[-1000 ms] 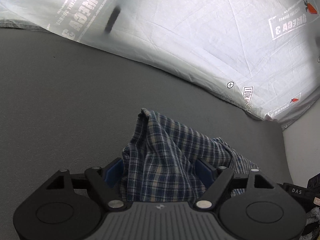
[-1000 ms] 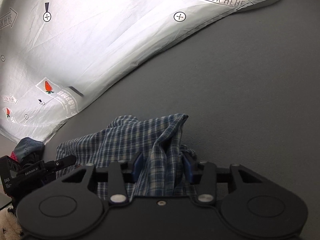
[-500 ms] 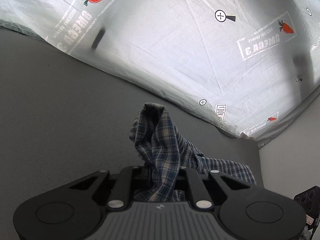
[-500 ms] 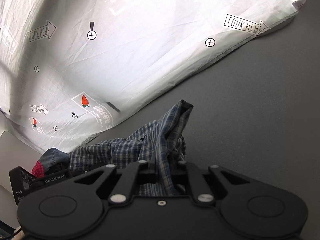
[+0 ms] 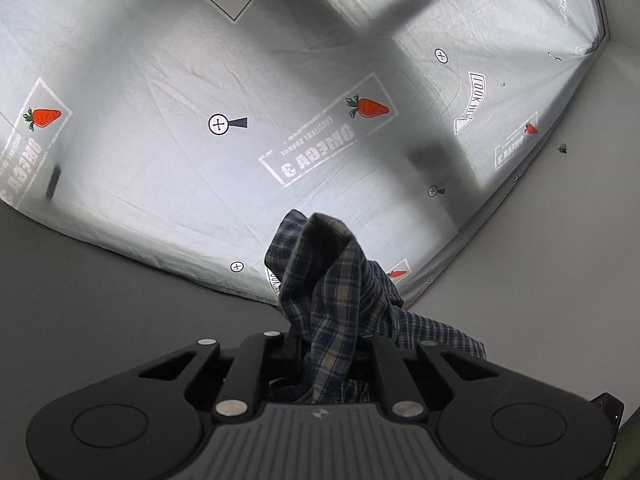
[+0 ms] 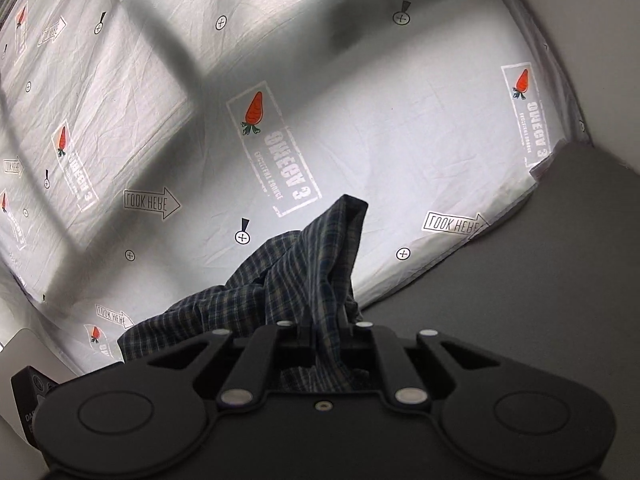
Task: Fold clothes
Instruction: 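Lift the folded shirt with both tools and carry it toward the tent corner, then lower the shirt onto the table corner and open both tools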
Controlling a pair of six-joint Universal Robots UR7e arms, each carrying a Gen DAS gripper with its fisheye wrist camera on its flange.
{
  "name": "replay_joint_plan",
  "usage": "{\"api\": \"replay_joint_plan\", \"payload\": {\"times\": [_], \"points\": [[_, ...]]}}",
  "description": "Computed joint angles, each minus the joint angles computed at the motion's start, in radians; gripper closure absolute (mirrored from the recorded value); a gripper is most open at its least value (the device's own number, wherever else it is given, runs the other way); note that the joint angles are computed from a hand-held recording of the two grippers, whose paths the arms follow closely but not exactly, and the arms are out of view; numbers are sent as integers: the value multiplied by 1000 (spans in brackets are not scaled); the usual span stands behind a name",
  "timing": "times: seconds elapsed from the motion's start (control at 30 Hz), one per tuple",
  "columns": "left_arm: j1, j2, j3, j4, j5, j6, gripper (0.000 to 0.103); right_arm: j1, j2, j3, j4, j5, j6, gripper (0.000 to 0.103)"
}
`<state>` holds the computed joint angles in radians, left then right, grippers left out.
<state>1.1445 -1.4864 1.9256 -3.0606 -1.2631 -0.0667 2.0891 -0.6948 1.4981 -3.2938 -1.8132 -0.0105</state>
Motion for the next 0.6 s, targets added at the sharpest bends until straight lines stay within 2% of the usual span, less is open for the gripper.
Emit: {"api": "replay_joint_plan", "payload": {"times": [0.07,0.17,0.27,0.33,0.43,0.47,0.6], "points": [[-40,35,7,-20,24,-9,90,-12,-43,39,-15,-26,-31,95],[-100,108,16,-68,78,-37,90,-62,-130,101,1,-13,-82,95],[-155,223,16,-185,138,-60,90,-132,-194,118,54,56,-135,95],[-186,313,-8,-247,191,-142,90,-183,-231,93,141,102,-153,95],[-225,435,-48,-334,244,-211,90,-242,-259,33,239,135,-265,95],[-233,471,-72,-340,257,-230,90,-257,-265,18,260,143,-293,95],[-239,597,-197,-304,278,-287,90,-314,-231,-106,348,180,-317,95]]}}
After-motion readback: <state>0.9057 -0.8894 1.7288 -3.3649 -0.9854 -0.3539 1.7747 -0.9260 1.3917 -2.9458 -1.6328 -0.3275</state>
